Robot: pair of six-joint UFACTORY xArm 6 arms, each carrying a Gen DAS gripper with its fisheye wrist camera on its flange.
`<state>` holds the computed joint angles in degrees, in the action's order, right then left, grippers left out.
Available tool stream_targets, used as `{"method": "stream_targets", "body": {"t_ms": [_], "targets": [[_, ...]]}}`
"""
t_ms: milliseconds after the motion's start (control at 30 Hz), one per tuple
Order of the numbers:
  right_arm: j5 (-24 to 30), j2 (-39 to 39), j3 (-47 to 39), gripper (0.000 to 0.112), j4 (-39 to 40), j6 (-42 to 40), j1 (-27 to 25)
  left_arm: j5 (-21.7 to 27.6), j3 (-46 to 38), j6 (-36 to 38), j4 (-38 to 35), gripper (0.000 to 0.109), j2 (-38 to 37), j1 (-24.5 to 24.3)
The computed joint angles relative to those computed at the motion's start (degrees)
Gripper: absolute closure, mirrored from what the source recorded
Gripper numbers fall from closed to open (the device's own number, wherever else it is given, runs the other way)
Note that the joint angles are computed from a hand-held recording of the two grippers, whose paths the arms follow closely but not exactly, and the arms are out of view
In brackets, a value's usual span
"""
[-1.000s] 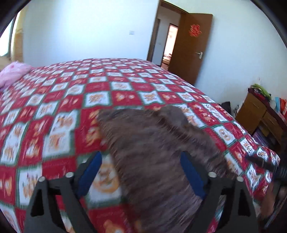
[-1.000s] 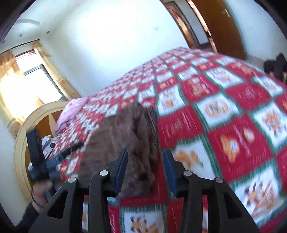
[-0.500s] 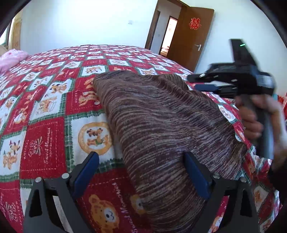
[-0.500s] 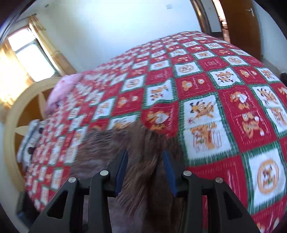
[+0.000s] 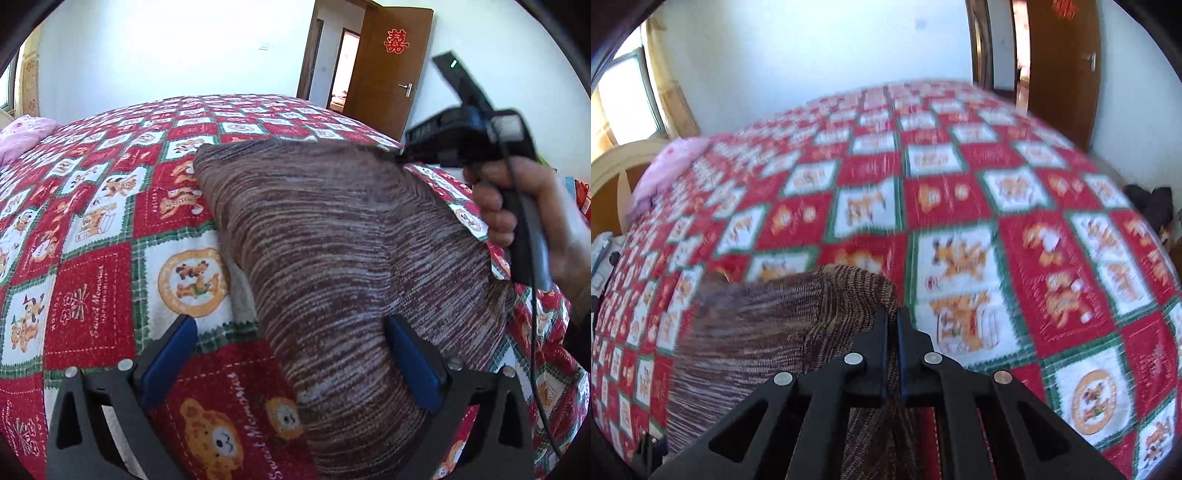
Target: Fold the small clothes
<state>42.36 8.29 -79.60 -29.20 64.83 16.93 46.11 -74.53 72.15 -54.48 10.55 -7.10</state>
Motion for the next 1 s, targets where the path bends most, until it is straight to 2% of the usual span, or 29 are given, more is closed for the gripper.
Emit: {"method": "stream_targets", "body": {"t_ms": [67,133,200,233,300,367,433,500,533,600,700,767,833,900,1000], "targets": [[-2.6,-1.4,2.6,0.106,0.1,1.4,-0.3,0.1,0.1,0.2,-0.2,0.006,-0.1,0.1],[-4.2,-4.2,5.8,0.090,-3.8,6.0,0.1,0.2,0.2,0.4,-0.4,0.006,-0.1,0.2],[-6.0,-8.2,9.6,0.082,-8.9,11.5,1.4,0.5,0.2,0.6,-0.8,0.006,-0.1,0.4],[-9.7,-11.0,12.7,0.082,-10.8,13.7,1.9,0.7,0.1,0.6,-0.8,0.006,-0.1,0.4],[-14.5,-13.5,15.4,0.082,-10.3,12.3,3.2,0.9,0.1,0.5,-0.9,0.006,-0.1,0.5],[-17.0,-13.9,16.7,0.082,-7.0,6.2,5.2,0.9,0.2,0.5,-0.8,0.006,-0.1,0.4],[-14.5,-12.3,16.1,0.082,-0.6,-2.1,7.2,0.8,0.3,0.5,-0.6,0.006,-0.2,0.4],[-6.9,-10.9,15.2,0.082,-2.2,-0.8,8.4,0.8,0.3,0.4,-0.5,0.006,-0.2,0.4],[-6.2,-10.5,16.4,0.082,-1.3,-0.7,8.0,0.7,0.4,0.4,-0.5,0.006,-0.3,0.4],[-11.5,-12.9,20.4,0.082,-2.7,2.0,6.7,-0.1,0.8,0.3,0.1,0.006,-0.7,0.0],[-13.7,-14.7,22.2,0.082,-2.7,4.2,6.2,0.7,-1.0,-3.6,2.0,0.006,-0.2,0.4],[-13.5,-14.6,22.5,0.081,-4.4,4.8,6.4,0.5,-2.7,-4.8,-0.4,0.006,0.2,1.1],[-13.2,-14.3,22.4,0.081,-8.8,7.8,6.9,-1.8,-4.6,-6.3,-2.7,0.006,1.2,1.2],[-11.8,-14.3,21.8,0.080,-12.7,11.0,7.7,-4.0,-7.1,-9.5,0.2,0.006,3.4,0.5],[-11.2,-14.5,20.4,0.071,-19.1,14.8,8.6,-6.6,-9.7,-13.8,7.7,0.006,6.9,-1.1]]}}
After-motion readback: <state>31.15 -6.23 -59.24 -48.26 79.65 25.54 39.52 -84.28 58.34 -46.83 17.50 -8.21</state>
